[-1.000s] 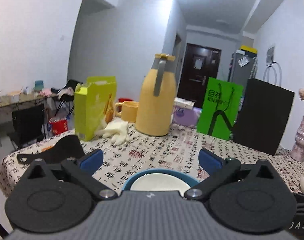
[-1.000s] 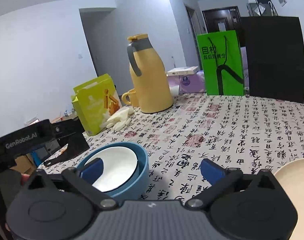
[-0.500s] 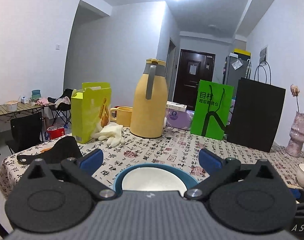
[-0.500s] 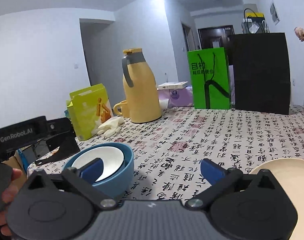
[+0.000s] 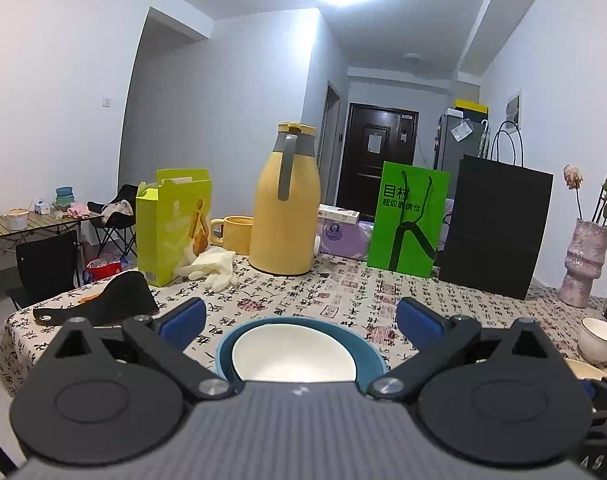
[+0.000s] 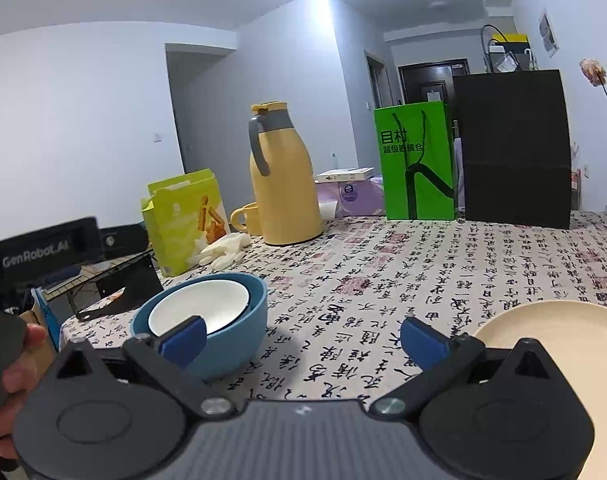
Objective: Organize plates and bowls
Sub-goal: 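Raise both open tools up from the stacked bowls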
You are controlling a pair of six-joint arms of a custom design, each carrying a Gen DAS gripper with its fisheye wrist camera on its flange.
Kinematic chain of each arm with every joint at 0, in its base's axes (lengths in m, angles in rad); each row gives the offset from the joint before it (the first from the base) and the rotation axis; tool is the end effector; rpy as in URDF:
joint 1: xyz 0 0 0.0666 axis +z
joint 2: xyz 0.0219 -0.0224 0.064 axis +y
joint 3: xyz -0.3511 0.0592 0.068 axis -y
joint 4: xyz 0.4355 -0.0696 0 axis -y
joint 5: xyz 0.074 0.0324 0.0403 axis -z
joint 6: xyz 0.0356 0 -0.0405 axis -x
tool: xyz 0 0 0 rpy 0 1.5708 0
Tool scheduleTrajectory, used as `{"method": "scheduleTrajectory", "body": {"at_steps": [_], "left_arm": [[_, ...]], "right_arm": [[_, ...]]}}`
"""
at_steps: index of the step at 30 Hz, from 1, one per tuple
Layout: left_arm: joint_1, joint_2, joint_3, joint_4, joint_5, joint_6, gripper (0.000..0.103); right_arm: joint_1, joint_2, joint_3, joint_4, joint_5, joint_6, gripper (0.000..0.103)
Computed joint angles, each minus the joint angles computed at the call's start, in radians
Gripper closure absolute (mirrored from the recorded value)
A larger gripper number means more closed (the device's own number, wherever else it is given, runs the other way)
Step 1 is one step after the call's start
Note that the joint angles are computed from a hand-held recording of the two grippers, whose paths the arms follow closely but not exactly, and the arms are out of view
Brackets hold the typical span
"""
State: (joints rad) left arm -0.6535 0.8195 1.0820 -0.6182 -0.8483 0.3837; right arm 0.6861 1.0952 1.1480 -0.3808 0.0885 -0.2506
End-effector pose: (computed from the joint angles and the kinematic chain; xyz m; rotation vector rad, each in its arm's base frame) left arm 0.2890 -0.1882 0.5125 -0.3040 1.7781 0.0819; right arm 0.3582 0.2887 0.4614 -0.3581 1.9024 0.5489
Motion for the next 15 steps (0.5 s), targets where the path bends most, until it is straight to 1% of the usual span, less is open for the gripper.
{"method": "scheduleTrajectory", "body": {"at_steps": [7, 15], "left_arm": [[-0.003, -0.004, -0.004, 0.000, -0.005, 0.000, 0.000], [-0.027, -0.028, -0.023, 0.003, -0.019, 0.003, 0.000]], "right_arm": [[-0.009, -0.024, -0.022, 0.006, -0.001, -0.017, 0.000], [-0.008, -0.037, -0.031, 0.004, -0.001, -0.019, 0.000]]}}
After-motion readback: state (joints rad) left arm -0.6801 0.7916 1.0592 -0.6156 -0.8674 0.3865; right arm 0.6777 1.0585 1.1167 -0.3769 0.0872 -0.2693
